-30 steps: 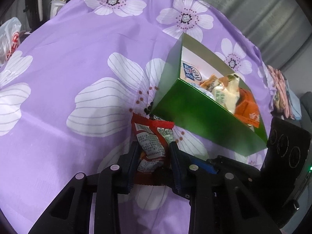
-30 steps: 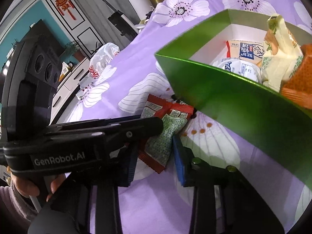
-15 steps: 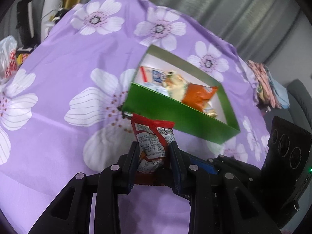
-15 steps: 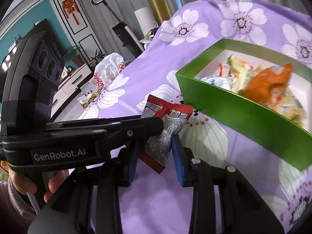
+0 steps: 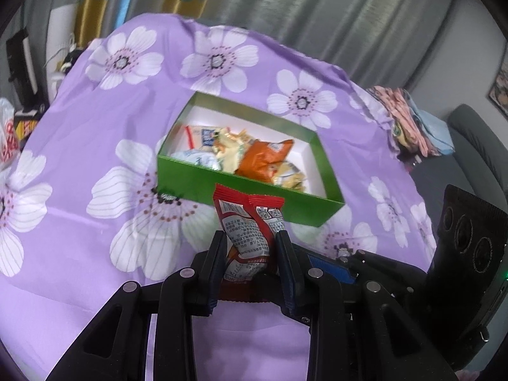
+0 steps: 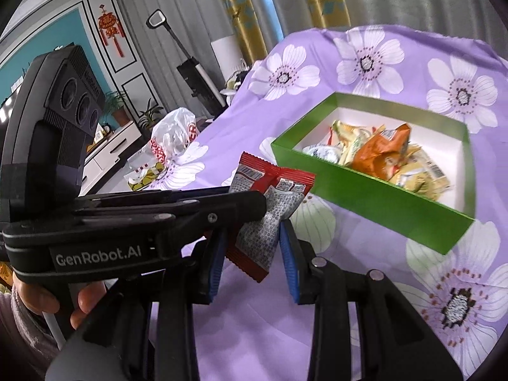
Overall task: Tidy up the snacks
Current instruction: 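Lift the red-and-white packet with the right gripper toward the green box, then carry the red-and-white packet over the green box and lower it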
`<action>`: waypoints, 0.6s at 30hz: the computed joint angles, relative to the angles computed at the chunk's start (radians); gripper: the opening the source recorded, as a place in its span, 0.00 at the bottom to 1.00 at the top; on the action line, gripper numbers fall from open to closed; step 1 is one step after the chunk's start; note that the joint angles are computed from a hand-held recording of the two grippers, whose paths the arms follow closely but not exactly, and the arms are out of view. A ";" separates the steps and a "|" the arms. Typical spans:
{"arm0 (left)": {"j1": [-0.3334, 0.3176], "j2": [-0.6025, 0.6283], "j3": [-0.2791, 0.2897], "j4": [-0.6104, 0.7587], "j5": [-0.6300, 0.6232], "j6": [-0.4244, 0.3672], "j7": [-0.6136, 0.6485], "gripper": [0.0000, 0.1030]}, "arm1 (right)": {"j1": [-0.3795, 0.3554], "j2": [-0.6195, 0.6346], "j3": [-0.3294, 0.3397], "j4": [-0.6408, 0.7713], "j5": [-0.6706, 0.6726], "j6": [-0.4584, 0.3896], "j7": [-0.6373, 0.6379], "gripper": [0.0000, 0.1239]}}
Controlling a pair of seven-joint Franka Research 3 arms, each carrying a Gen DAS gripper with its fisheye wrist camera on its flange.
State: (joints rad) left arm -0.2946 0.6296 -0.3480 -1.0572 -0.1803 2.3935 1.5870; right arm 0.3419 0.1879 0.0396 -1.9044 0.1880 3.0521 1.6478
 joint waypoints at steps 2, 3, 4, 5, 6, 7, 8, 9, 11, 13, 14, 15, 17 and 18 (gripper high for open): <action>-0.006 -0.001 -0.002 0.006 0.004 0.000 0.006 0.31 | 0.010 -0.023 -0.014 -0.028 -0.017 0.018 0.020 0.27; -0.009 -0.001 -0.004 0.011 0.006 -0.001 0.010 0.31 | 0.013 -0.034 -0.019 -0.042 -0.025 0.027 0.029 0.27; -0.014 0.004 -0.005 0.024 0.008 -0.008 0.011 0.31 | 0.019 -0.044 -0.028 -0.053 -0.040 0.033 0.045 0.27; -0.014 0.001 -0.006 0.020 0.006 -0.006 0.015 0.31 | 0.025 -0.054 -0.038 -0.065 -0.060 0.040 0.065 0.27; -0.020 0.002 -0.007 0.026 0.009 -0.007 0.019 0.31 | 0.029 -0.061 -0.046 -0.072 -0.079 0.044 0.084 0.27; -0.024 0.002 -0.007 0.030 0.011 -0.007 0.022 0.31 | 0.031 -0.069 -0.053 -0.081 -0.098 0.049 0.102 0.27; -0.029 0.007 -0.007 0.042 0.014 -0.012 0.024 0.30 | 0.034 -0.077 -0.061 -0.089 -0.121 0.054 0.124 0.27; -0.035 0.013 -0.007 0.056 0.017 -0.017 0.026 0.30 | 0.034 -0.085 -0.067 -0.097 -0.141 0.060 0.144 0.27; -0.047 0.026 -0.005 0.085 0.022 -0.027 0.030 0.31 | 0.036 -0.098 -0.078 -0.110 -0.190 0.069 0.190 0.27; -0.063 0.051 -0.002 0.136 0.031 -0.048 0.031 0.30 | 0.031 -0.108 -0.085 -0.120 -0.234 0.077 0.231 0.27; -0.068 0.061 -0.001 0.154 0.033 -0.056 0.033 0.31 | 0.026 -0.112 -0.084 -0.125 -0.248 0.081 0.245 0.27; -0.075 0.072 0.001 0.176 0.035 -0.066 0.033 0.31 | 0.020 -0.116 -0.083 -0.129 -0.261 0.086 0.257 0.27; -0.090 0.097 0.006 0.225 0.041 -0.086 0.033 0.31 | 0.017 -0.120 -0.090 -0.132 -0.308 0.093 0.300 0.27; -0.100 0.119 0.009 0.267 0.046 -0.104 0.032 0.31 | 0.012 -0.121 -0.090 -0.133 -0.319 0.097 0.311 0.27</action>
State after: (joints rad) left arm -0.3946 0.7484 -0.3390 -0.7899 -0.1343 2.2896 1.6185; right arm 0.3535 0.0666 -0.0503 -2.0371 -0.1312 3.1491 1.9593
